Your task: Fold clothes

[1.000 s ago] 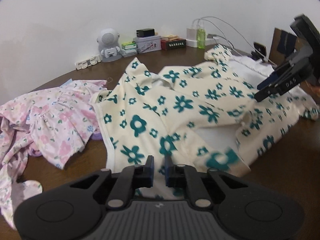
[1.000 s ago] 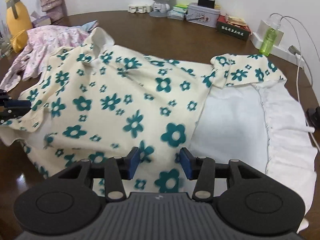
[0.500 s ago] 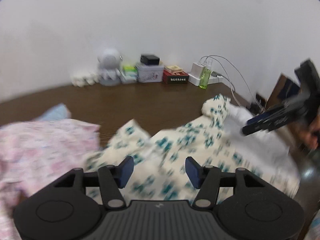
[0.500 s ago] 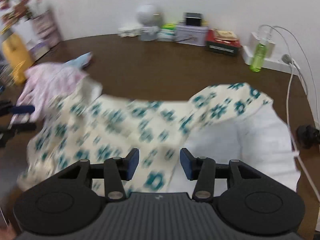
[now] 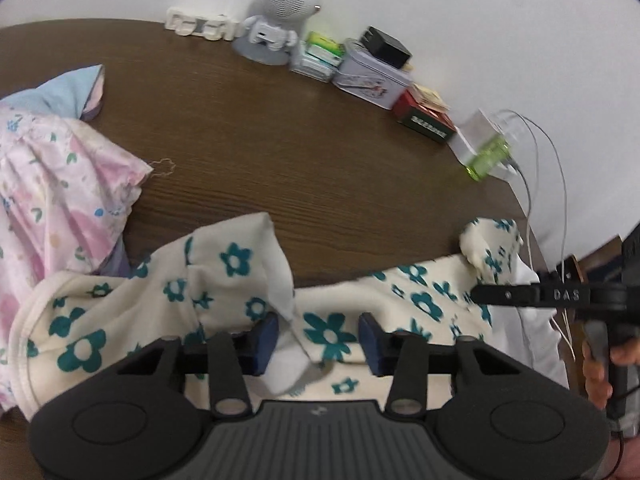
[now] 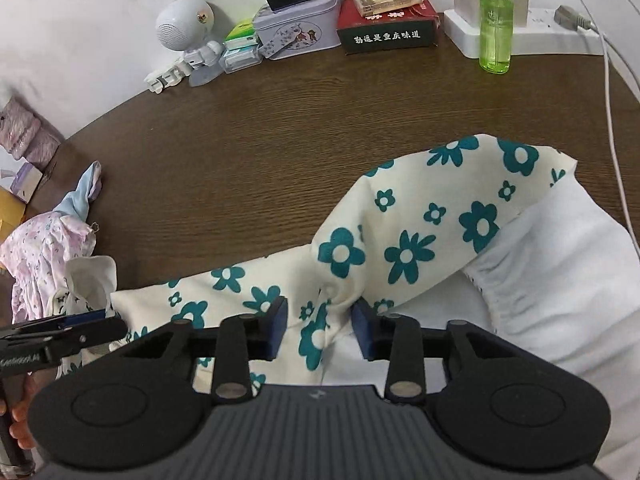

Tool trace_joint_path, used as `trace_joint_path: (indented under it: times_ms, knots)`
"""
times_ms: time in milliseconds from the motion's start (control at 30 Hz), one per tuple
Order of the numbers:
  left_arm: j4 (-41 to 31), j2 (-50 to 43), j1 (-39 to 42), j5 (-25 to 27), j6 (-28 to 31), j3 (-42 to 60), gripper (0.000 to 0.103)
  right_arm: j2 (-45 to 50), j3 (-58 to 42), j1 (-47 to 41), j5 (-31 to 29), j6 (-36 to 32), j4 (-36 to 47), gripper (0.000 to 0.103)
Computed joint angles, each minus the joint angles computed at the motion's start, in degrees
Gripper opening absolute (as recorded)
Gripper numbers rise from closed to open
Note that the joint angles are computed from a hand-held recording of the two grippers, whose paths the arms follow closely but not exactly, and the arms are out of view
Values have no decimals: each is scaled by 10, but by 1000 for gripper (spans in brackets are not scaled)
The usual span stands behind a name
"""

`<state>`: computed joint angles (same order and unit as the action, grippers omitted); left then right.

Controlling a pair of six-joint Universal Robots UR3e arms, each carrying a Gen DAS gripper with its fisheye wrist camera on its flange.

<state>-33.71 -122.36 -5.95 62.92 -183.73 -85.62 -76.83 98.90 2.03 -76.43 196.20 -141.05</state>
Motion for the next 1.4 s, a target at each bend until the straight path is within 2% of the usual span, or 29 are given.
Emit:
trace_joint_path:
  times_ms: [67, 133, 167, 300, 367, 467, 633, 700, 767, 800, 833, 867, 900, 1033, 1067, 1133, 1267, 1400]
  knots:
    - [12, -3, 5, -9, -9, -4, 32, 4, 0, -5, 8, -3, -2, 25]
    - [10, -5, 12, -33, -6, -7, 9, 5, 7, -11, 20, -5, -11, 13]
    - [10, -7, 15, -43, -5, -8, 4, 5, 10, -13, 24, -6, -14, 10]
    - [61, 12, 15, -45, 3, -42, 0, -15, 42, -19, 33, 4, -59, 5]
    - [103, 9, 21, -55, -17, -43, 0, -37, 73, -36, 55, 23, -112, 5]
    - [138, -18, 16, -35, -55, -1, 0, -34, 90, -48, 67, 51, -176, 5]
    - [139, -80, -19, 49, -57, 60, 0, 39, 66, -21, 26, 79, -211, 6]
    - [154, -89, -23, 53, -52, 61, 1, 45, 71, -22, 34, 74, -214, 8]
    - [140, -76, -11, 30, -43, 52, 20, 36, 81, -27, 46, 68, -210, 16]
    - [137, -56, -3, 19, -32, 33, 26, 10, 100, -34, 56, 61, -209, 28]
    - [134, -36, 6, 7, -20, 16, 40, -18, 120, -42, 66, 54, -207, 38]
    - [130, -16, 14, -5, -8, -1, 54, -58, 147, -48, 67, 35, -202, 40]
    - [122, 12, 16, -6, 7, -17, 58, -107, 172, -52, 65, 4, -182, 42]
    - [98, 193, 51, -35, 126, -163, 70, -312, 255, -56, 53, -123, -63, 61]
    - [88, 241, 63, -37, 152, -205, 74, -360, 273, -45, 42, -145, -29, 62]
    - [51, 338, 95, -46, 205, -284, 75, -438, 308, -18, 22, -162, 22, 64]
    - [-102, 529, 171, -77, 332, -409, 75, -565, 367, 51, -12, -148, 101, 64]
    - [-228, 667, 209, -78, 422, -484, 73, -604, 411, 155, -98, -86, 108, 64]
